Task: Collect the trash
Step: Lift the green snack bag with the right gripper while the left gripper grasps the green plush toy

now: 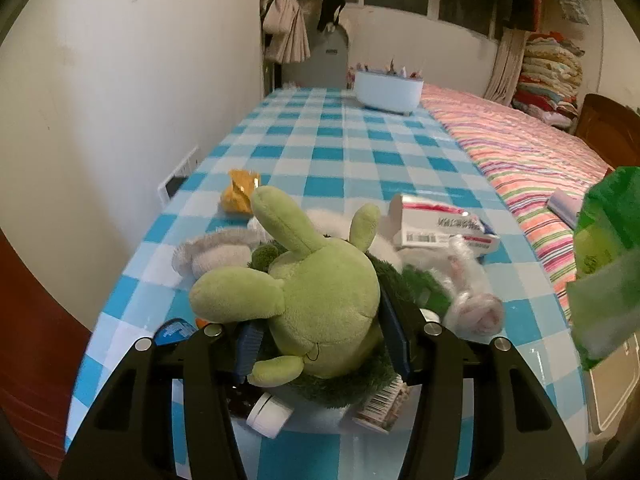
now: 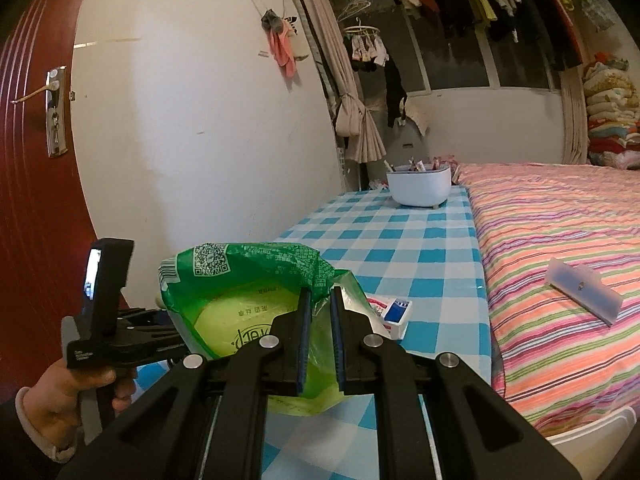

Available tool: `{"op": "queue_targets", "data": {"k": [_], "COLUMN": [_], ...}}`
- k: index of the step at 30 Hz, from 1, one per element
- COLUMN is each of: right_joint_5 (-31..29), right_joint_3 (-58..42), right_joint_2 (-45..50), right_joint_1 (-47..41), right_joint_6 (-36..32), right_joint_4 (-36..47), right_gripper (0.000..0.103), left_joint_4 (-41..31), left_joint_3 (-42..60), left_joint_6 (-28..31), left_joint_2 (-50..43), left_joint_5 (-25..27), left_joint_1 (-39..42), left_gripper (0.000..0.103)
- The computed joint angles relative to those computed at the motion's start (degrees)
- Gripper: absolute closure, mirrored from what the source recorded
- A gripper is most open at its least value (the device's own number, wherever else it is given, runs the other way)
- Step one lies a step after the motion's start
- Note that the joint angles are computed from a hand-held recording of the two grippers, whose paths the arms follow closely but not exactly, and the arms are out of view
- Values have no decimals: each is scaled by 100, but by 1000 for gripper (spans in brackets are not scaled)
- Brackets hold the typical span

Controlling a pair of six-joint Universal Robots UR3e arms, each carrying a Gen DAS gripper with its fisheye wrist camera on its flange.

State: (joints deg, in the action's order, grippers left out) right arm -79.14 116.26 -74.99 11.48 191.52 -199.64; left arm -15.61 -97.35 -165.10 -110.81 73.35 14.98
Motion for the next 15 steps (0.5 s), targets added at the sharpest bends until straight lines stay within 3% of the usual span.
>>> {"op": "queue_targets", "data": {"k": [15], "right_joint_5": [-339], "right_joint_3": [774], "right_joint_2": [-795], "right_joint_1": [-226], "right_joint_6": [-21], "right_joint_4": [-199], "right_gripper": [93], "left_joint_4": [331], "left_joint_3": [-926], "left_joint_6": [238], "left_joint_2": [991], "left_joint_5": [-238], "left_joint_1": [-349], "left_gripper": [52]}}
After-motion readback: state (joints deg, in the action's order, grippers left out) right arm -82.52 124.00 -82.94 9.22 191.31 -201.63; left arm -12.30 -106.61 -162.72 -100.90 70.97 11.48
